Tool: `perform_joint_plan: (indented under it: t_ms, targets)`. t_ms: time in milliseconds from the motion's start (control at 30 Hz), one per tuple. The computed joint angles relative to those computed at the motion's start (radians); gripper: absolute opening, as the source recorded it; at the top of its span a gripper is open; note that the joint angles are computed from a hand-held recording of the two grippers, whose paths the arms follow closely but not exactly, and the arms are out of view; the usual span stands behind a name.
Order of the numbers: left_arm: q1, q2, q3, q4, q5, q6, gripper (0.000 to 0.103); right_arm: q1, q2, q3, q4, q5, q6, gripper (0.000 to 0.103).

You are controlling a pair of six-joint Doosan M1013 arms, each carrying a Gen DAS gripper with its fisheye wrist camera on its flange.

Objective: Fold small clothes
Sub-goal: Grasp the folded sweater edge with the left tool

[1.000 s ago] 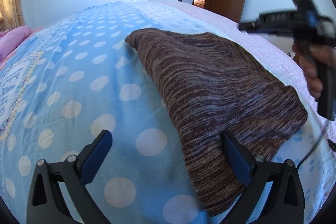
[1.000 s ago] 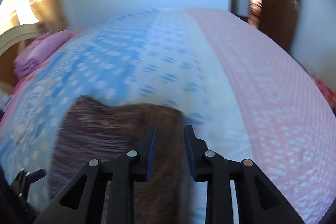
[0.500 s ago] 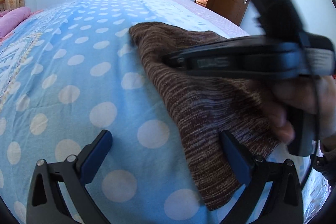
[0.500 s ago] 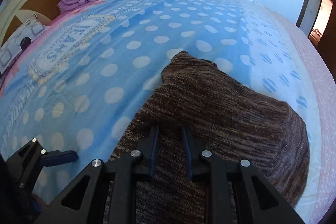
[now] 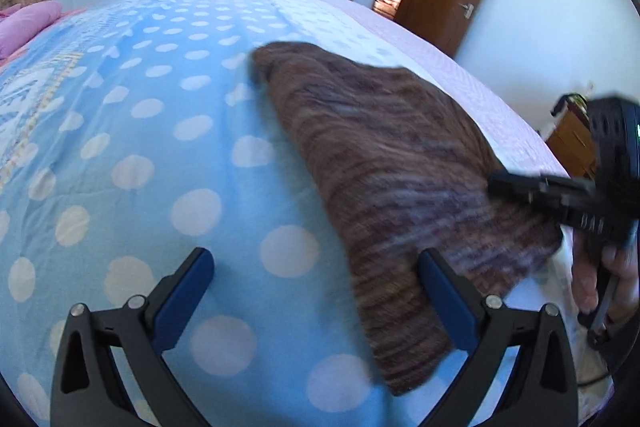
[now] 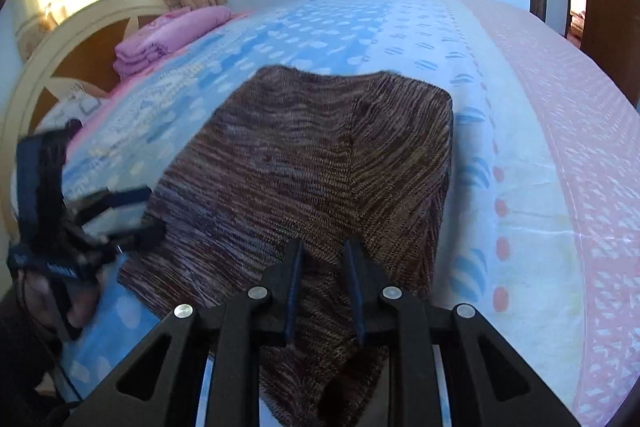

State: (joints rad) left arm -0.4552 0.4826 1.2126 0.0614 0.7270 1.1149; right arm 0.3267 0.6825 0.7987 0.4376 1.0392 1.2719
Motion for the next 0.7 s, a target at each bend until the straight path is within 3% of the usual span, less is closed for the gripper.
perform_joint_plan:
  t_ms: [100,200,567,700]
  targets:
    - [-0.011,0.006,-0.016,0.044,0.017,-0.015,0.103,-0.017,0.002,0.000,0.051,-0.069,0.027,0.031]
    - [-0.005,0.019,-0.036,0.019,0.040,-0.006,0.103,-0.038,0.050,-0.073,0.044,-0.056,0.157,0.037]
    - [-0.016,0.039,-0.068,0.056,0.067,-0.028,0.101,-0.070,0.292,-0.465,0.070,0.164,0.332,0.038]
    - [-0.019,0.043,-0.074,0.056,0.073,-0.011,0.098,-0.071,0.347,-0.561,0.088,0.197,0.349,0.038]
